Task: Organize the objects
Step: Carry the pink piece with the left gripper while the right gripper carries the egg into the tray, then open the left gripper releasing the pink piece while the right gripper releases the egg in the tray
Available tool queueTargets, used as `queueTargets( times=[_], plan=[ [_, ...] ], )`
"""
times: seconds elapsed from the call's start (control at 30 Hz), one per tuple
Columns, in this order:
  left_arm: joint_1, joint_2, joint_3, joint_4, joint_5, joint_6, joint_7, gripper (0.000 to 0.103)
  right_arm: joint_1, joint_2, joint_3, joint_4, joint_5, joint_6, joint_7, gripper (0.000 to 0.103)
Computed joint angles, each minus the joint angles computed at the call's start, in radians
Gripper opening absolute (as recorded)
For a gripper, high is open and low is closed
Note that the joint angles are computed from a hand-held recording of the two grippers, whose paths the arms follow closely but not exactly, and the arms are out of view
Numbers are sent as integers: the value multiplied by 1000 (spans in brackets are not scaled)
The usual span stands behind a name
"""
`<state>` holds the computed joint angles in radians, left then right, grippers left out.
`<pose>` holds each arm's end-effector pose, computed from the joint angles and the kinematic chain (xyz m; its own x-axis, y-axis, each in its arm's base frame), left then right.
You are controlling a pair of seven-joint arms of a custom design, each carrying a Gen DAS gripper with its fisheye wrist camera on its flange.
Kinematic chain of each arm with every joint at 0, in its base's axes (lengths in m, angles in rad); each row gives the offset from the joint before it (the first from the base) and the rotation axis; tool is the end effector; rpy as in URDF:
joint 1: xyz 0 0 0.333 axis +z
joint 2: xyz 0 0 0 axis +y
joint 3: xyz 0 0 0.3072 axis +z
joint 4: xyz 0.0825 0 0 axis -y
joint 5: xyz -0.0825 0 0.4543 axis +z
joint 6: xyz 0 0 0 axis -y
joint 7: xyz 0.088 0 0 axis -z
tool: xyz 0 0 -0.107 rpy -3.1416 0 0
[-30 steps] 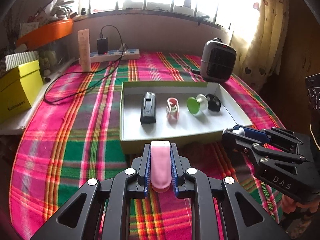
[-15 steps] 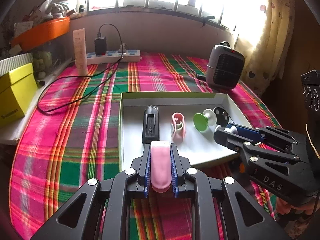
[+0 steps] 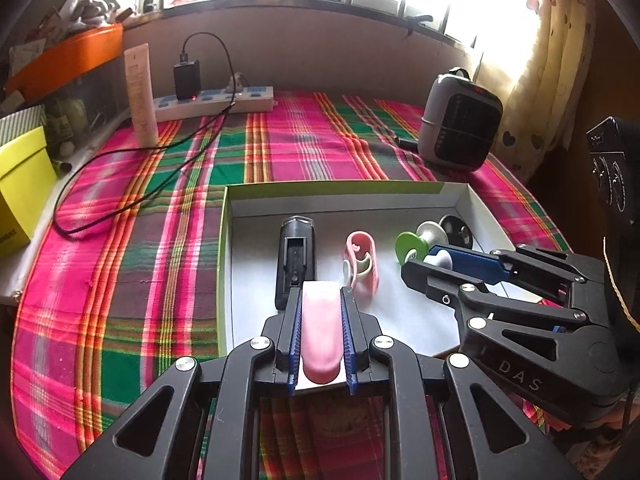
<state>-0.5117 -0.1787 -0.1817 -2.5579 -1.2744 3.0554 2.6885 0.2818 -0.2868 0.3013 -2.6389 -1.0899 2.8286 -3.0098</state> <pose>0.4301 -0.2572 0.3127 -0.5835 -0.8012 0.1325 -0.6569 0.3697 -0.6571 0.3811 0.2961 0.3060 -0.0859 -0.9908 -0.1044 -0.7479 0.1333 -0.6503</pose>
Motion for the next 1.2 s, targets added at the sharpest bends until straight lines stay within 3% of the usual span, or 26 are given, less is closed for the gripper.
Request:
queueTargets(
  times=[0.63, 1.2],
  plan=[
    [50, 81, -33, 41, 207, -2, -193, 16, 4, 77, -46, 49, 43, 14, -117, 27],
    [57, 87, -31, 42, 265, 0, -256, 16, 25, 141, -87, 99, 27, 7, -120, 27]
  ],
)
